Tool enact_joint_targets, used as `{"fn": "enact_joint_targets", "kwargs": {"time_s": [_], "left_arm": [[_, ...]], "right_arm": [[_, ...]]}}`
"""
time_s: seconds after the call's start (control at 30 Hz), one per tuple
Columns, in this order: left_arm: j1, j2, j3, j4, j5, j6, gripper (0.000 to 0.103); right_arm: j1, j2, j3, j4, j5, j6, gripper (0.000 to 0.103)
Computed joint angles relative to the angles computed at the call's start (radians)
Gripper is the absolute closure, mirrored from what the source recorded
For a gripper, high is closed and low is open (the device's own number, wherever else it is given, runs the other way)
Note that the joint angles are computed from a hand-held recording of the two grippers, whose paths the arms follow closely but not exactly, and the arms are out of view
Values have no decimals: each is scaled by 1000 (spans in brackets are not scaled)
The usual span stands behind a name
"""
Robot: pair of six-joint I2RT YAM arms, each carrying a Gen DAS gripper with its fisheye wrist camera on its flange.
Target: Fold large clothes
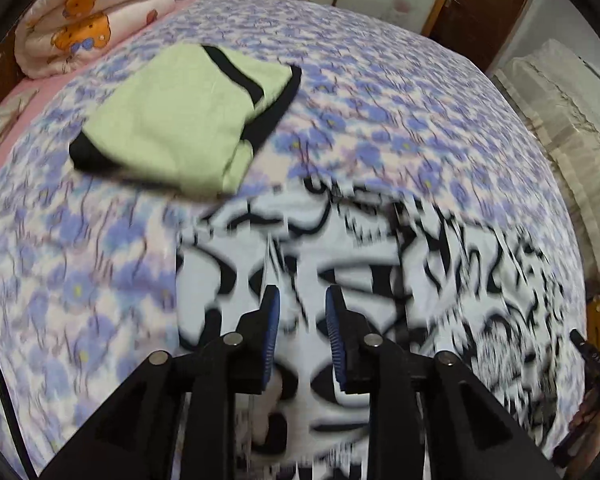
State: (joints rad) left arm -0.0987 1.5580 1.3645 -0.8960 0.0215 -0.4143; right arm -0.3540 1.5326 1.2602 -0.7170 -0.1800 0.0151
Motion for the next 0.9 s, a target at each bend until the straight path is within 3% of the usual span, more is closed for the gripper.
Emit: {"fn": "enact_joint_targets", "kwargs": {"time_s": [0.2,0.33,0.4,0.6,0.63,0.77,0.83,0.9], "left_arm": [[-48,-216,-214,-52,32,-24,78],[-140,-368,-342,-119,-14,-72,75],[-195,-434,-386,-154,-36,-133,75],[-535,-575,-427,-318,-166,-461,73],[-625,-591,-419,-354,-197,-560,72],[-864,-602,-350,-470,-278,-818,68],[-1030,-567,-279,-569,-352,-984,57],[-1162,-535,-216,-648,-397,-1119,54]], "right_arm": [[-87,-254,-237,-110,-20,1,95],[-190,-403,-352,-180,-57,-55,70],[-269,-459,-390,-226,-111,-115,68],[-505,-533,-401,-407,-232,-367,68],[-550,-535,-390,-443,-250,-420,67],[-724,-497,-298,-615,-278,-620,55],[-806,-463,-240,-696,-306,-706,55],[-872,-434,-179,-764,-327,-779,55]]}}
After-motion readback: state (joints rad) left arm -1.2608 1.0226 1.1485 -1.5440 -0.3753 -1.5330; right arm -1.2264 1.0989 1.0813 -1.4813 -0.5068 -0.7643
